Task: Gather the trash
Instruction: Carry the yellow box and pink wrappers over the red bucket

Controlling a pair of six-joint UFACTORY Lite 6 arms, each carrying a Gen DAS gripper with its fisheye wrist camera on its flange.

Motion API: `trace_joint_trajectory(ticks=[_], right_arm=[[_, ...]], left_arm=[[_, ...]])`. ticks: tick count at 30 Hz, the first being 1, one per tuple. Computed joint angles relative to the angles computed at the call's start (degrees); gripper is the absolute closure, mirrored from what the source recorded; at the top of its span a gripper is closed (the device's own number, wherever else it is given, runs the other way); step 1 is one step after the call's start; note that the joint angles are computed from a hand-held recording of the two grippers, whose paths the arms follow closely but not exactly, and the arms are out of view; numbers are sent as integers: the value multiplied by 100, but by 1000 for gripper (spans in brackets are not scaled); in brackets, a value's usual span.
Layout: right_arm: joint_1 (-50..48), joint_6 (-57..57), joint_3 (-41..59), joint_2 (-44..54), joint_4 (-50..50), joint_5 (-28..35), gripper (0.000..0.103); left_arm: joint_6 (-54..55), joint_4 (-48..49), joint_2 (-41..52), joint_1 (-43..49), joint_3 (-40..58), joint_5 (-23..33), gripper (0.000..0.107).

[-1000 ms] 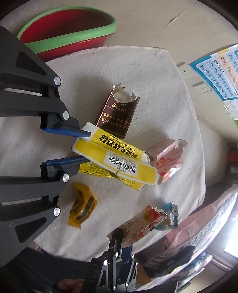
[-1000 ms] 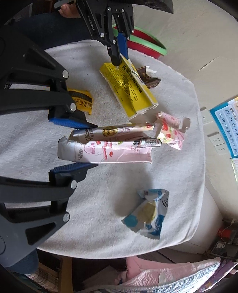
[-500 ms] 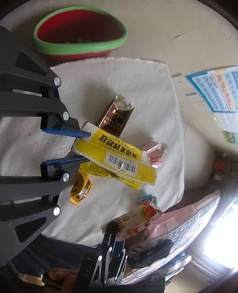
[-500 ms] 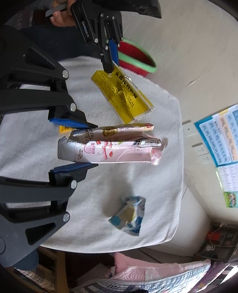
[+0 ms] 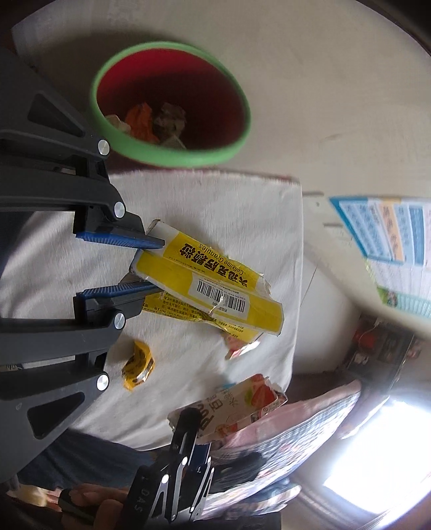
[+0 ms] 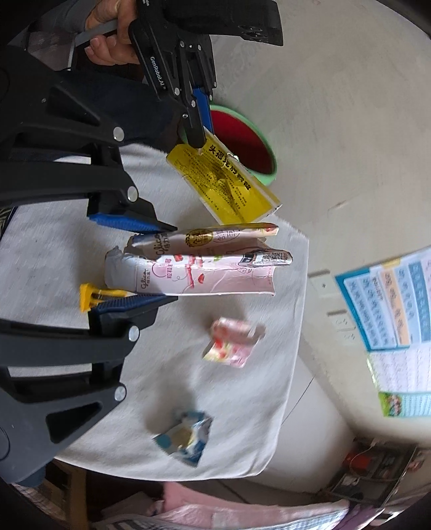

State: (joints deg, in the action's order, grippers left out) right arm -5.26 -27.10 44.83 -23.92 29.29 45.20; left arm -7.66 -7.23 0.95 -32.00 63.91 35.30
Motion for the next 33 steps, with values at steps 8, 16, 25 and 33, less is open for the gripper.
trace_joint_trajectory(ticks=[8, 16, 25, 33], right_arm=[[1386, 1039, 688, 573, -501, -364, 70], [2848, 2136, 2142, 1764, -1249, -554, 70], [3765, 2691, 3964, 3376, -1573, -498, 70], [4097, 2918, 5619, 4732, -1601, -180, 70]], left_arm=[[474, -296, -865, 1027, -647, 115, 89], [1450, -932, -1473, 2459, -1036, 352, 89], [2614, -1635, -1497, 3993, -957, 676, 89], [3199, -1978, -1150, 4771, -689, 846, 89]])
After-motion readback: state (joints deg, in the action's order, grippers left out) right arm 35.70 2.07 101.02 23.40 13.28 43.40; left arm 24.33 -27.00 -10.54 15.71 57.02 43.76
